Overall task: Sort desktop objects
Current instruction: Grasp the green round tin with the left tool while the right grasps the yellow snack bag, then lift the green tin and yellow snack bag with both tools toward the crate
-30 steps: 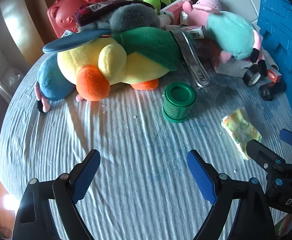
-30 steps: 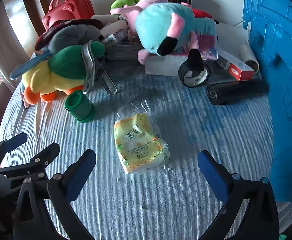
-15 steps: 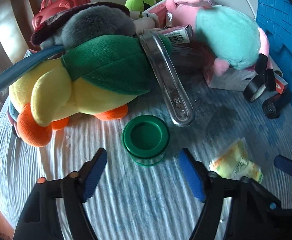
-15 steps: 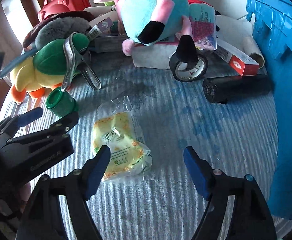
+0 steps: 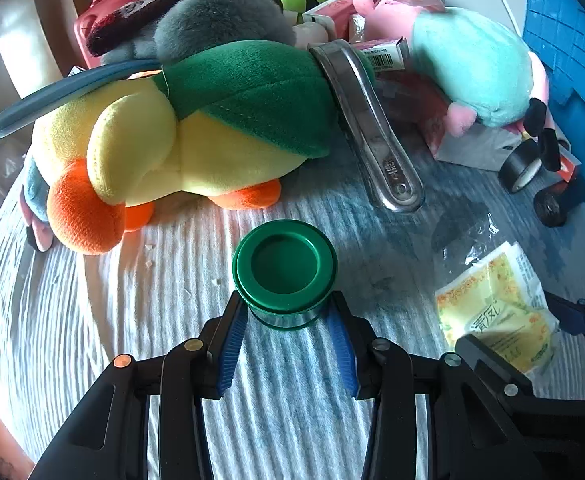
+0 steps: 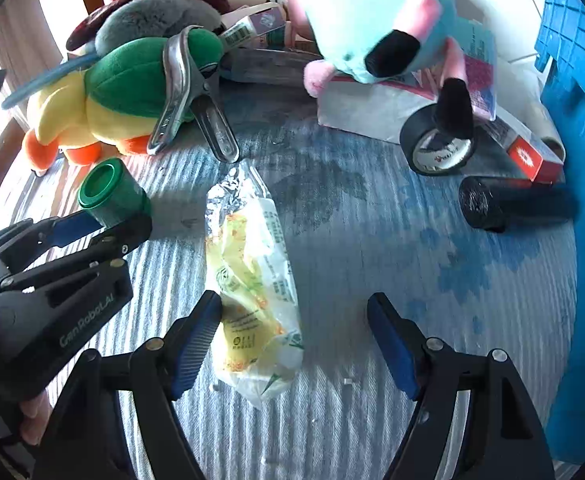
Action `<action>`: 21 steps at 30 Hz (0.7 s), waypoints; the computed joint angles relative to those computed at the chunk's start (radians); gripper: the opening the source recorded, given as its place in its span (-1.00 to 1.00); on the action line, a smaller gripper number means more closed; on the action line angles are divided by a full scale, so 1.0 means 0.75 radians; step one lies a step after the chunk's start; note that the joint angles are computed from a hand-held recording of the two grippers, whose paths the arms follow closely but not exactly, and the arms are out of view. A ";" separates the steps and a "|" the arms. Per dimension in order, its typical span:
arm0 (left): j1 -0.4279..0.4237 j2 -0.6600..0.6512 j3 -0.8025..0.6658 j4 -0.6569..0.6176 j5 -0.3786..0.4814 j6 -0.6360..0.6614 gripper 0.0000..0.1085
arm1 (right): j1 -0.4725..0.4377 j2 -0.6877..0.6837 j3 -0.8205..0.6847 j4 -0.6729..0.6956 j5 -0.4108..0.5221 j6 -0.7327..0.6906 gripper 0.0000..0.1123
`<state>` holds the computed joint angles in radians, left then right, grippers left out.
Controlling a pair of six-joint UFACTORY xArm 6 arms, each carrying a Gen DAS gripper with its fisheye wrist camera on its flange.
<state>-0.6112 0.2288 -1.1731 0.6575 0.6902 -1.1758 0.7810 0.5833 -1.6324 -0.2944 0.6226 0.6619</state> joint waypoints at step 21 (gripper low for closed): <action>-0.056 -0.286 0.036 0.107 0.160 -0.068 -0.26 | 0.000 -0.169 0.022 -0.102 -0.033 0.084 -0.65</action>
<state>-0.6529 0.0142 -1.1461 0.7376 0.8100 -1.2272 0.7811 0.4564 -1.6163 -0.3710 0.5982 0.7250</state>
